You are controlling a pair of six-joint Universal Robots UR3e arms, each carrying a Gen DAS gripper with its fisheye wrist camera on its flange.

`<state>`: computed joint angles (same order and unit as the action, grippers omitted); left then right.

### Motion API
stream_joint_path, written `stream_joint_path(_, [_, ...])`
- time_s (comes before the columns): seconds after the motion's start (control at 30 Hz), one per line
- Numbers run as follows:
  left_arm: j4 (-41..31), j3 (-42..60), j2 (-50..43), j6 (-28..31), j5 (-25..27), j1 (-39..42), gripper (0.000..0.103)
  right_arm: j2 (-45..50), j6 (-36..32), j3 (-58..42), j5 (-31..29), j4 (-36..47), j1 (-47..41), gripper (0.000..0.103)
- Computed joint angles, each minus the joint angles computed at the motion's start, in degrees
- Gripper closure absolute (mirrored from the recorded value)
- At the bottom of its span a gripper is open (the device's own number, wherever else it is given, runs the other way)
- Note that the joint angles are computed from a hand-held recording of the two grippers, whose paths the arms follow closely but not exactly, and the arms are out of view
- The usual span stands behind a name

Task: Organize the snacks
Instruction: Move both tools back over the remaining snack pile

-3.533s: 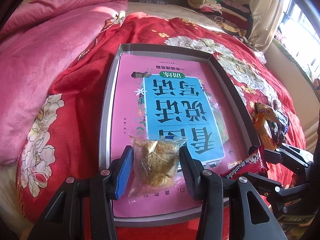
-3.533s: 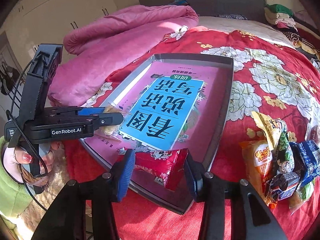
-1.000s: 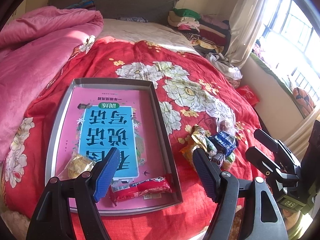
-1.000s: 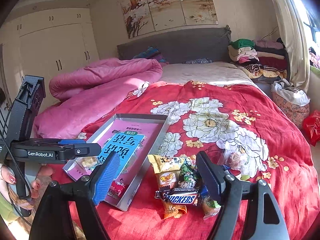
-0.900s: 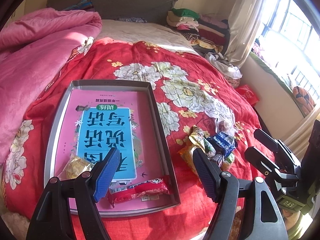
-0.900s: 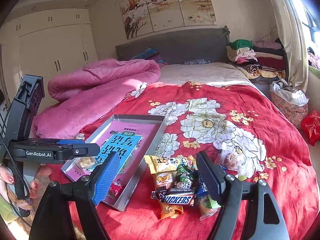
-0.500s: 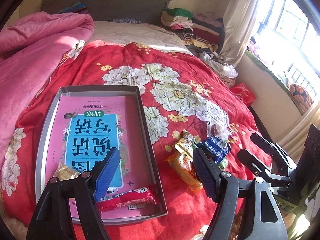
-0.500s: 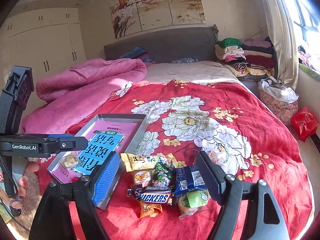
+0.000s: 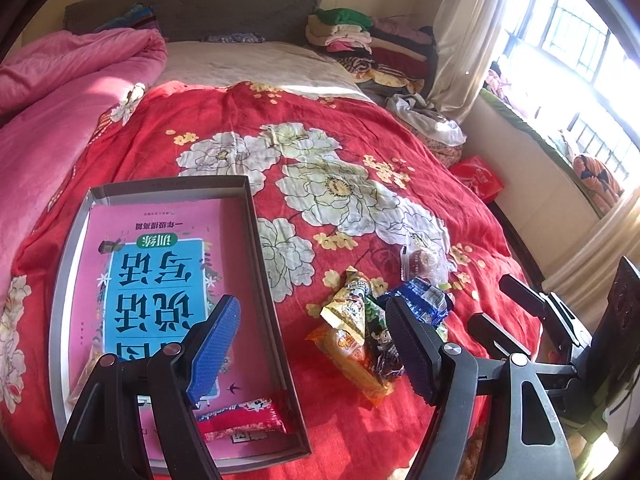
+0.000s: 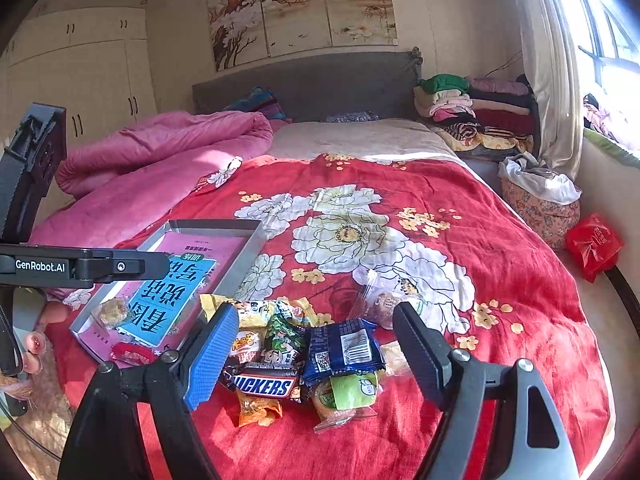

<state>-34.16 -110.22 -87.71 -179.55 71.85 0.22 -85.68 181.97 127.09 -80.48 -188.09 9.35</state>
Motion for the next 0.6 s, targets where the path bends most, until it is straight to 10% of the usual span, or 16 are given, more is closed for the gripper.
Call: stream_joint_path(0.6, [-1.5, 11.5, -13.2, 0.7, 3.5, -6.9, 0.026, 4.5, -2.8, -1.7, -0.2, 3.0, -1.8, 0.024])
